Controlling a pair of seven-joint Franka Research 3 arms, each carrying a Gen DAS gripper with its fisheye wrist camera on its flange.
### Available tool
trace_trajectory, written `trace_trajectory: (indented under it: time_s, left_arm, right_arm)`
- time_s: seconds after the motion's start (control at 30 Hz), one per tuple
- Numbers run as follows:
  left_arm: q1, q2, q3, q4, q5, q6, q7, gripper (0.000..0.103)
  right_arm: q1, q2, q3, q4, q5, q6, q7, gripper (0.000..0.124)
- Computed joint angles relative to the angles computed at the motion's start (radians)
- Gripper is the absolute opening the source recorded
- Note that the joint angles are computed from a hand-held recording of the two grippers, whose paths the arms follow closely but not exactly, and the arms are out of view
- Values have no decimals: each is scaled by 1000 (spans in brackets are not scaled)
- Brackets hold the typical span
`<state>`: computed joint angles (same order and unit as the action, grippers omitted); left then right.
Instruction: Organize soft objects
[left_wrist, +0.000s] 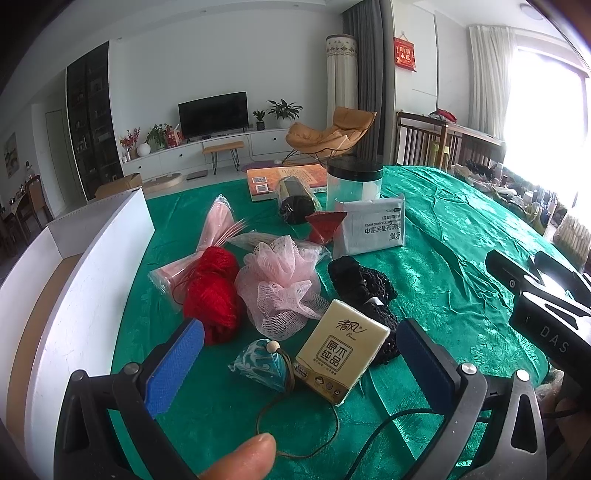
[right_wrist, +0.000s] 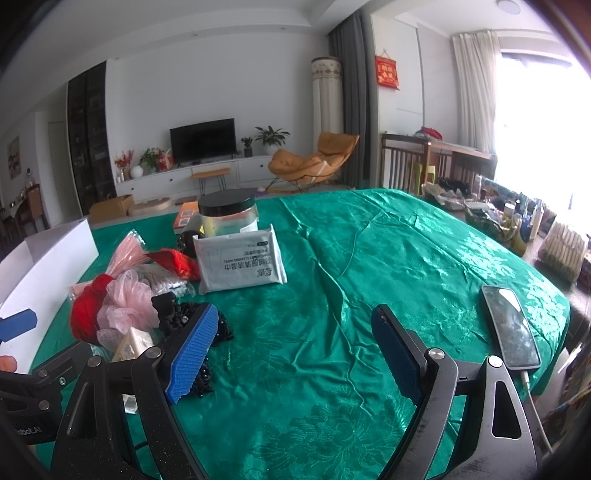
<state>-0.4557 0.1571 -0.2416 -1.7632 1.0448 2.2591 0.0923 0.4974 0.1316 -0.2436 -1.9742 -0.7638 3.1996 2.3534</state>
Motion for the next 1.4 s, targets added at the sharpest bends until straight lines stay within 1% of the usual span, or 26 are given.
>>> trace_trajectory:
  time_s: [1.4]
  left_arm:
    - [-1, 7, 3, 0, -11, -2, 2, 103]
  right_arm:
    - [22, 1, -20, -8, 45, 8, -35, 87]
